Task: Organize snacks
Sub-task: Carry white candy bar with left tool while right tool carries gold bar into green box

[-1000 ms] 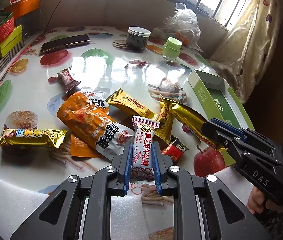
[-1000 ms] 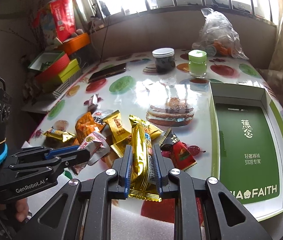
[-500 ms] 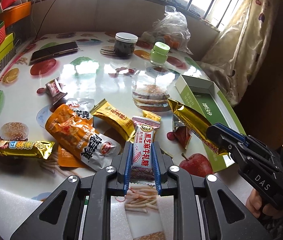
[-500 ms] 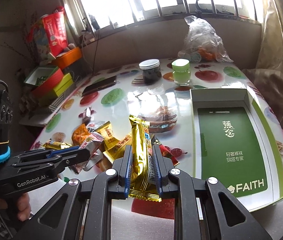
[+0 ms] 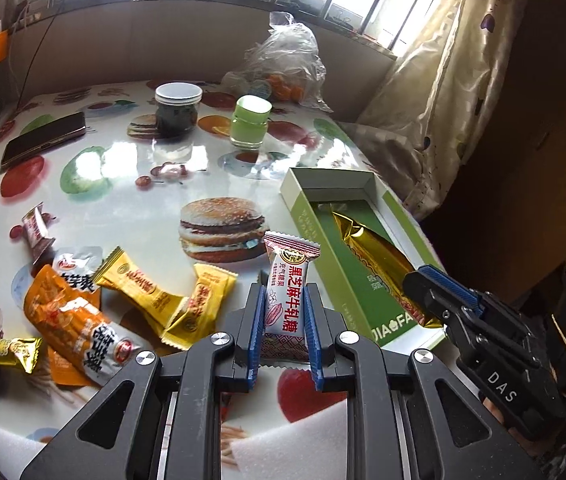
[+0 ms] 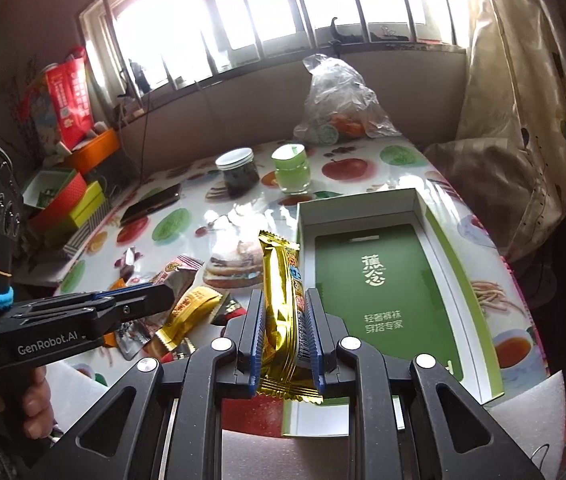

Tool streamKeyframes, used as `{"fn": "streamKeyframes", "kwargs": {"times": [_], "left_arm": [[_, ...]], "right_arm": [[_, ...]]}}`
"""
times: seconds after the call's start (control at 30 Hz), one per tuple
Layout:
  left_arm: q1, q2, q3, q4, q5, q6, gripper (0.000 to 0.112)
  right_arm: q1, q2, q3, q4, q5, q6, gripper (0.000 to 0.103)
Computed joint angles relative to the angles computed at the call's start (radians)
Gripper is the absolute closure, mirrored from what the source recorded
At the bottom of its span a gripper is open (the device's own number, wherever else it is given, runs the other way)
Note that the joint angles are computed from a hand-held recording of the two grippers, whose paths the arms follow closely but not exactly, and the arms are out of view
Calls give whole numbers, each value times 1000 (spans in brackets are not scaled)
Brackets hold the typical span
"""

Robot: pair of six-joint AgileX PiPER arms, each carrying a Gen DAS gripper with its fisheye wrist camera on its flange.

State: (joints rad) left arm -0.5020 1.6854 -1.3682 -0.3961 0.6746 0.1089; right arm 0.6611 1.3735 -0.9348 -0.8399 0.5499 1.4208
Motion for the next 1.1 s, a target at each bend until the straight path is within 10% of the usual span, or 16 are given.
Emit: {"fn": "streamKeyframes", "kwargs": {"times": [1.1], "left_arm": [[-187, 481, -640, 145, 251, -187, 92]], "right_arm": [[-180, -27, 147, -31, 43, 32, 84]]}}
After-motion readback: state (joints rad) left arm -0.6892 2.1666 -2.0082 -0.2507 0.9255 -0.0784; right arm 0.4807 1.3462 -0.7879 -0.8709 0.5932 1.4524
